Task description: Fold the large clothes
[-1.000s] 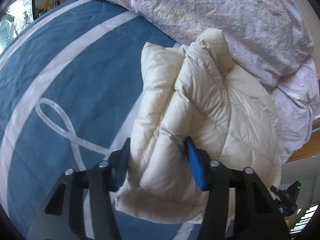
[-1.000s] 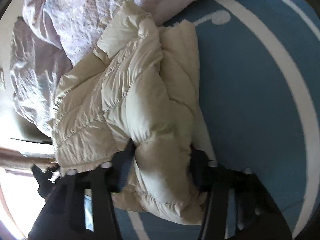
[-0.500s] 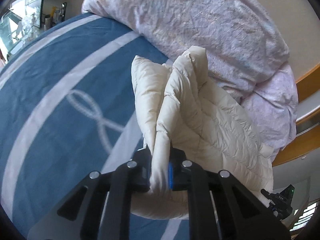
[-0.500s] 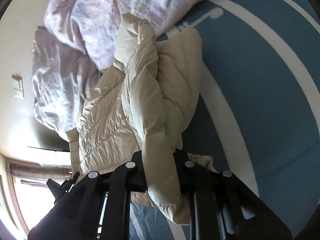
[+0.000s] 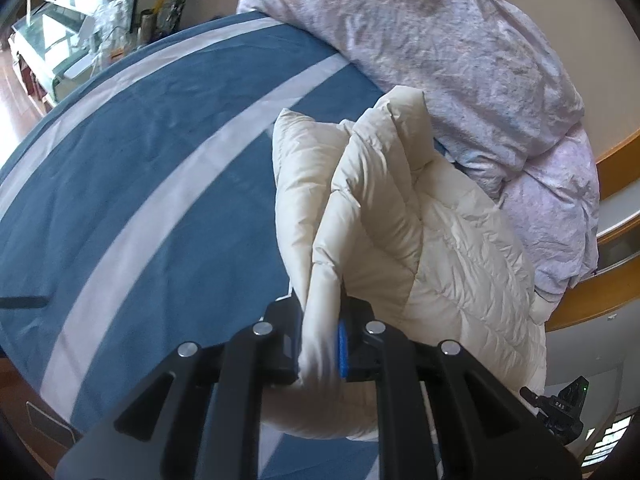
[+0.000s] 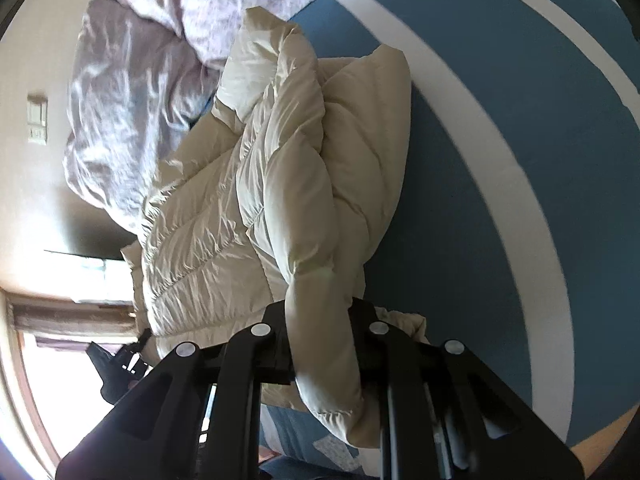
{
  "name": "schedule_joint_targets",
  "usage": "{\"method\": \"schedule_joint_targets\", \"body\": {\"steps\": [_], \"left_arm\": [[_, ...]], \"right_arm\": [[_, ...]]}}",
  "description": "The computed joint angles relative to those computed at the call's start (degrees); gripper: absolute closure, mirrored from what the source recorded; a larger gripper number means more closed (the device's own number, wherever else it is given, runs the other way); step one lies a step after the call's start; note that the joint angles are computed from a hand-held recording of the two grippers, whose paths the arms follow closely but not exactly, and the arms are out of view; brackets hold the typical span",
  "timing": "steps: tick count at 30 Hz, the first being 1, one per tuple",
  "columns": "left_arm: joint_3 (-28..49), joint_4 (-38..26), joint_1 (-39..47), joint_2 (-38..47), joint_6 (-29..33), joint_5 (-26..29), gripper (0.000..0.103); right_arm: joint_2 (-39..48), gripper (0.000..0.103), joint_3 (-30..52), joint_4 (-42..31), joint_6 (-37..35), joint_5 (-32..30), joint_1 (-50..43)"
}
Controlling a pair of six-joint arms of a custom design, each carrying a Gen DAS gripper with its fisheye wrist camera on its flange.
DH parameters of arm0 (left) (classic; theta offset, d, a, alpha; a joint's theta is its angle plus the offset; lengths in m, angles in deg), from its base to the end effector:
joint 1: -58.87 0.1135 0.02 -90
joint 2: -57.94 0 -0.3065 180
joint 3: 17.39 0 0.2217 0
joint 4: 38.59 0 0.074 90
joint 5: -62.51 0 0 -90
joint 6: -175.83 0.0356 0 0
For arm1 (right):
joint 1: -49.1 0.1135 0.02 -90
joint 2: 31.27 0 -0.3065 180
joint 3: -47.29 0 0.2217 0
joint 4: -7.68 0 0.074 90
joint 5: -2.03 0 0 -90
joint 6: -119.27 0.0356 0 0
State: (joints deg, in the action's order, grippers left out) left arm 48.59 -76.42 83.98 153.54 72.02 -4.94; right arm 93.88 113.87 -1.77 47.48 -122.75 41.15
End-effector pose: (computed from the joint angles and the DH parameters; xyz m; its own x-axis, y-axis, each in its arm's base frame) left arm 0.2626 0.1080 0.2103 -0.7503 -0.5951 -0.2879 -0.4509 0.7791 -0.4355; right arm 0.3501 -0.0284 0.0792 -0.9030 0.3853 -0.1902 0.1941 0.7607 0.6194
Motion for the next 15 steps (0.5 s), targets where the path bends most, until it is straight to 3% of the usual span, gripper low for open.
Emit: {"method": "schedule_joint_targets", "body": {"steps": [2, 6, 8, 9, 15], "left_arm": [[-0.2, -0.4, 0.7, 0.5, 0.6, 0.1, 0.087], [0.6, -1.2, -0.1, 1.3, 0.3, -2.2, 0.072], [1.4, -1.9, -0.2, 1.8, 0.3, -3.3, 0.051], [2.1, -2.5, -0.2, 2.2, 0.2, -4.0, 0.046], [7.5, -5.4, 0.2, 5.9, 1.4, -4.8, 0.030]], "right_arm": [[-1.5, 0.082, 0.2, -0.1, -0.2, 6.0, 3.0], [-4.4, 0.061, 1.2, -0.9, -0.6, 20.4, 7.7], [-7.0, 0.057, -0.7, 0.4, -1.5, 24.8, 8.0], [-8.0, 0.056, -0.9, 1.0, -1.4, 27.3, 8.9], [-10.4, 0.056, 1.8, 1.9, -3.8, 29.6, 13.3]]}}
